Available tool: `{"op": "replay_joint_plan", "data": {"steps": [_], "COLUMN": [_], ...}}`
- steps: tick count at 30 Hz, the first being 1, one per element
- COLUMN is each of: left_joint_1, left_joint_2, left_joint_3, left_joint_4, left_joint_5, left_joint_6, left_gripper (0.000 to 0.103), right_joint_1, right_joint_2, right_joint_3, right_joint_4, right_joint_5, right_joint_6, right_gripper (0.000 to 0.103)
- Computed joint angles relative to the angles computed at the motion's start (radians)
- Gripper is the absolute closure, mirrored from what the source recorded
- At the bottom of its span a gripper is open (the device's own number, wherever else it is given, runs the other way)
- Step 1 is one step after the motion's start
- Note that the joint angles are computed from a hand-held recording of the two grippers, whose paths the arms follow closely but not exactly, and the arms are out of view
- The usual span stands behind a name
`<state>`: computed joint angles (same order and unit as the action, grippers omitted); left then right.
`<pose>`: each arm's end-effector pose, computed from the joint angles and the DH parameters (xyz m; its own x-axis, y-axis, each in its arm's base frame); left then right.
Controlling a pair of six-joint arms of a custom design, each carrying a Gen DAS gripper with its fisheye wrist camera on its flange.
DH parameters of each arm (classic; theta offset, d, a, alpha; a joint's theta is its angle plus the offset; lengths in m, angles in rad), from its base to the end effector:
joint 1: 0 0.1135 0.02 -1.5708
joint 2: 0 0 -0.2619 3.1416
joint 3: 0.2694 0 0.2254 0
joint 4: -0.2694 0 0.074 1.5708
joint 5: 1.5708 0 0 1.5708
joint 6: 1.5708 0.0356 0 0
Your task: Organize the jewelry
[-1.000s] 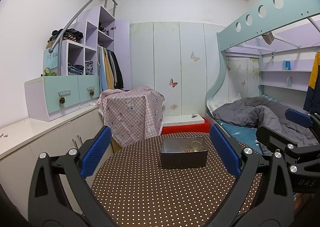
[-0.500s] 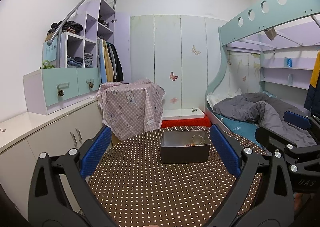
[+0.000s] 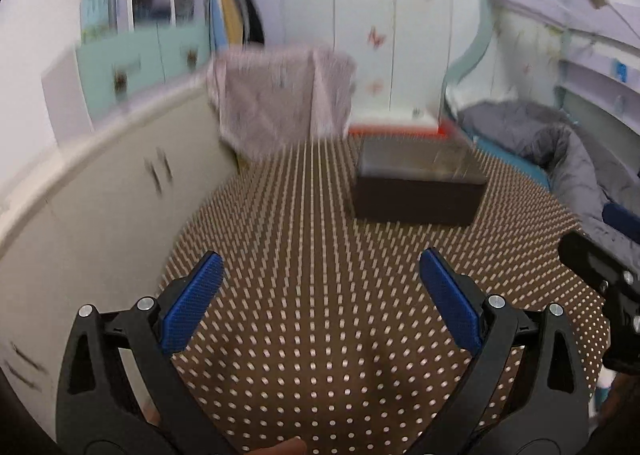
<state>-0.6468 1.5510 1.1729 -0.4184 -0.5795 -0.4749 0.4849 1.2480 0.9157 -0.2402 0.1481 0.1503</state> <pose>0.2603 -0.1721 0.2767 -0.5982 -0.0277 -0.8008 -0.0841 0.9960 0.0285 0.2269 0.1136 0.2885 -0.5265 -0.1100 -0.8430 -0.2755 0.9601 0.0468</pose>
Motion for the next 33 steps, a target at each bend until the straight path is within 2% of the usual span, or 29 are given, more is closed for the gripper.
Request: {"op": "replay_joint_plan", "data": {"steps": [9, 13, 20, 33], "left_joint_1": [0.100, 0.153, 0.183, 0.206], "left_joint_2": [0.211, 0.258, 0.297, 0.306], "left_joint_3": [0.130, 0.164, 0.205, 0.213], "left_joint_4": [-0.132, -0.147, -0.148, -0.137], "left_joint_5": [0.114, 0.199, 0.209, 0.231], "left_joint_6": [-0.025, -0.032, -0.040, -0.027], "left_gripper": [0.006, 0.006, 0.006, 0.006], "right_joint_1": [0.003, -0.004, 0.009, -0.004], "right_joint_2": [0.289, 0.402, 0.463, 0.472], "right_joint_3": [0.158, 0.248, 0.318, 0.332], "right_joint_4": [-0.139, -0.206, -0.214, -0.220], "right_joint_5": [-0.087, -0.101, -0.087, -0.099], "right_joint_6": [-0.065, -0.091, -0.106, -0.112], "right_gripper": [0.008, 0.008, 0.007, 0.007]}}
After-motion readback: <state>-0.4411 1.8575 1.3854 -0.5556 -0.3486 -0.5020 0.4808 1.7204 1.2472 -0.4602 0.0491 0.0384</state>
